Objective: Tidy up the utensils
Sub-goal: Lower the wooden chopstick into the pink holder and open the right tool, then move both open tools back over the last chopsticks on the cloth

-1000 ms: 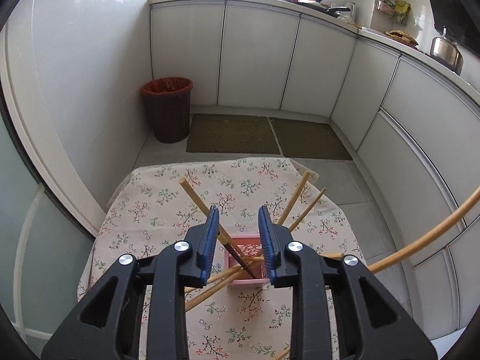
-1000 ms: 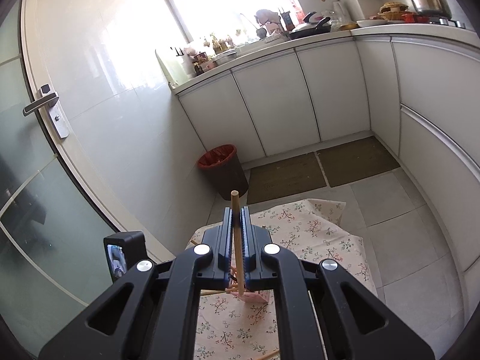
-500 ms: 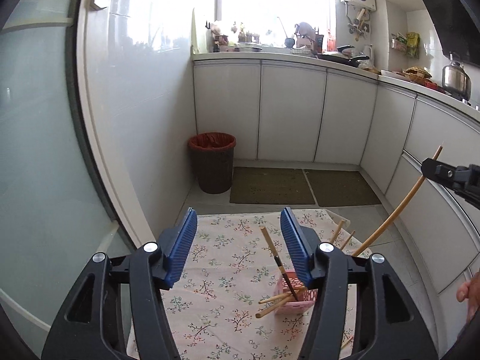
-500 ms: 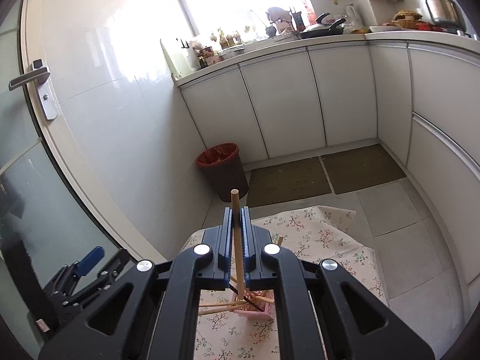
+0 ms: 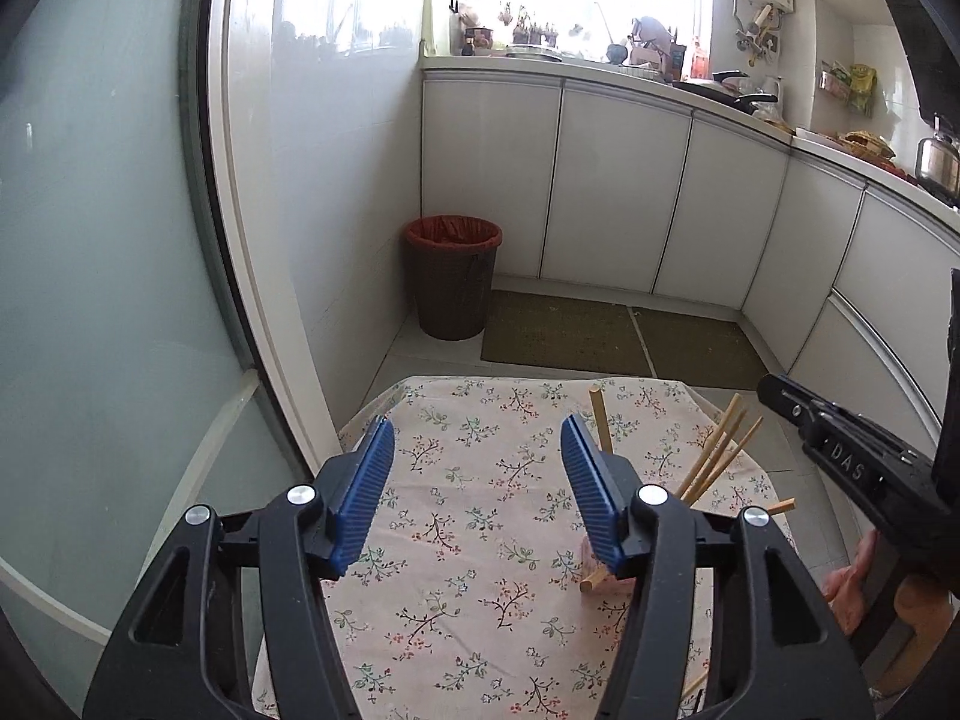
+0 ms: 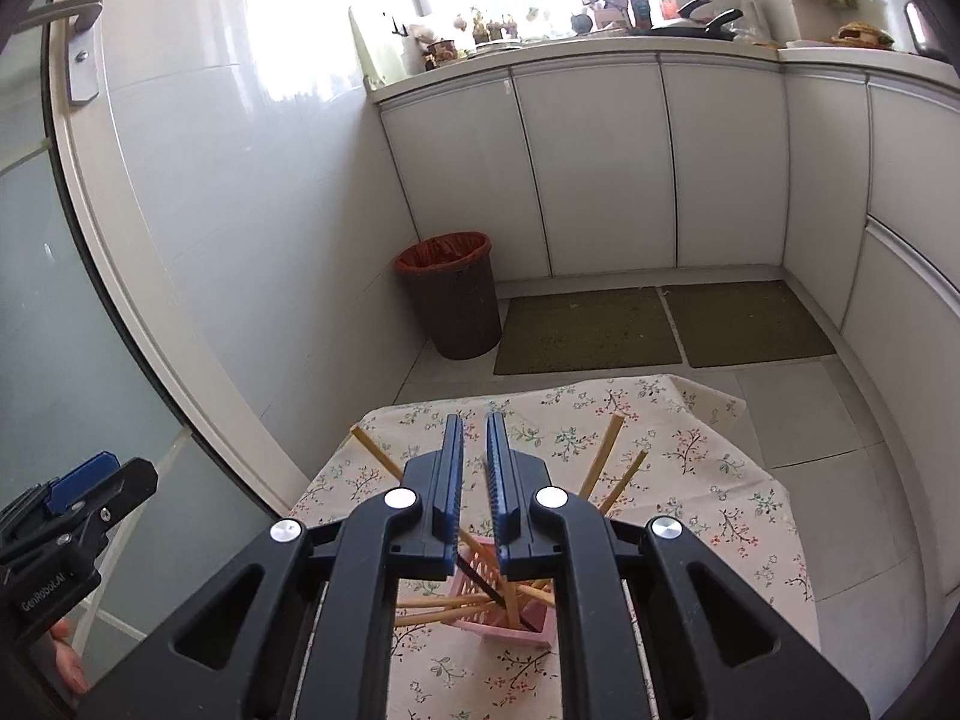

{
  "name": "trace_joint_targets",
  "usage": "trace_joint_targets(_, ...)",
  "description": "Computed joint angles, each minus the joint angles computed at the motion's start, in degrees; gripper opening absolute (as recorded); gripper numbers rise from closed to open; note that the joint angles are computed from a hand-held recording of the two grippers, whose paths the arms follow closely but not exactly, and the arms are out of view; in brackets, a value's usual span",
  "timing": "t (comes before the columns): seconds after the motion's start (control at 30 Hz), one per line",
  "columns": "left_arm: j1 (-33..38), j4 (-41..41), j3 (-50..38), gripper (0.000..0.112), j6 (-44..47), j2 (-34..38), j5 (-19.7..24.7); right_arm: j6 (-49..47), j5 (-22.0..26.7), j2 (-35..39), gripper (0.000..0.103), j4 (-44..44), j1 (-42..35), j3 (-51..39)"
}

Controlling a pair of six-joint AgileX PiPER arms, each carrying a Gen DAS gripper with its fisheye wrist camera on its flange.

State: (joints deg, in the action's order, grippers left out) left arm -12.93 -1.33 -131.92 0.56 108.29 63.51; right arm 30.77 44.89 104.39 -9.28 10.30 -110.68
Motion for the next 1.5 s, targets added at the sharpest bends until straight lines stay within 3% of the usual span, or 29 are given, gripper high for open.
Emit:
trace_joint_targets(0.03,-0.2,0.1,0.4,0.059,0.1,-0.5,-0.2,0.6,0.3,-0.6,0.019,-0.2,0.3,0.4)
trace_joint_targets(0.1,-0.3,0.5,2.4,0.068,-0.1,-2.2,-1.5,2.5,-0.1,-3.1,0.038,-2.2,1.0,2.2)
trace_joint_targets(0.23,-0.9,0.5,6.4,0.072,-0.1,-6.2,-3.1,7.1,1.8,-9.0,0.052,-6.7,2.1,5.6)
trace_joint_targets(0.4,-3.5,1.9,12.7,0.084,-0.5,-11.4,-4.8,14.2,5.4,-16.7,0.082,-12.6,3.7,11.5)
trace_joint_targets(0.47,-4.8,2.6,14.5,0.086,-0.5,-12.8,-4.6,18.8,6.4,-20.0,0.09,-16.5,4.8,15.0)
trace_joint_targets(0.6,-8.2,5.4,20.7,0.096,-1.4,-16.8,-6.1,21.1,7.8,-25.2,0.095,-16.1,4.2,20.7)
trace_joint_targets(0.77,-11.5,5.5,25.2,0.096,-1.3,-19.0,-5.0,25.0,8.0,-32.1,0.095,-17.6,4.0,30.4)
trace_joint_targets(1.13,-18.9,8.3,38.1,0.096,-2.7,-20.5,-8.2,27.1,6.0,-44.6,0.097,-17.0,0.8,52.5)
trace_joint_targets(1.33,-22.1,10.4,42.7,0.096,-2.4,-18.9,-9.7,18.2,0.0,-49.8,0.096,-4.7,-9.6,66.2)
trace_joint_targets(1.5,-23.6,8.1,42.3,0.096,1.3,-15.2,-7.9,9.2,-2.1,-51.4,0.097,4.3,-18.0,72.3)
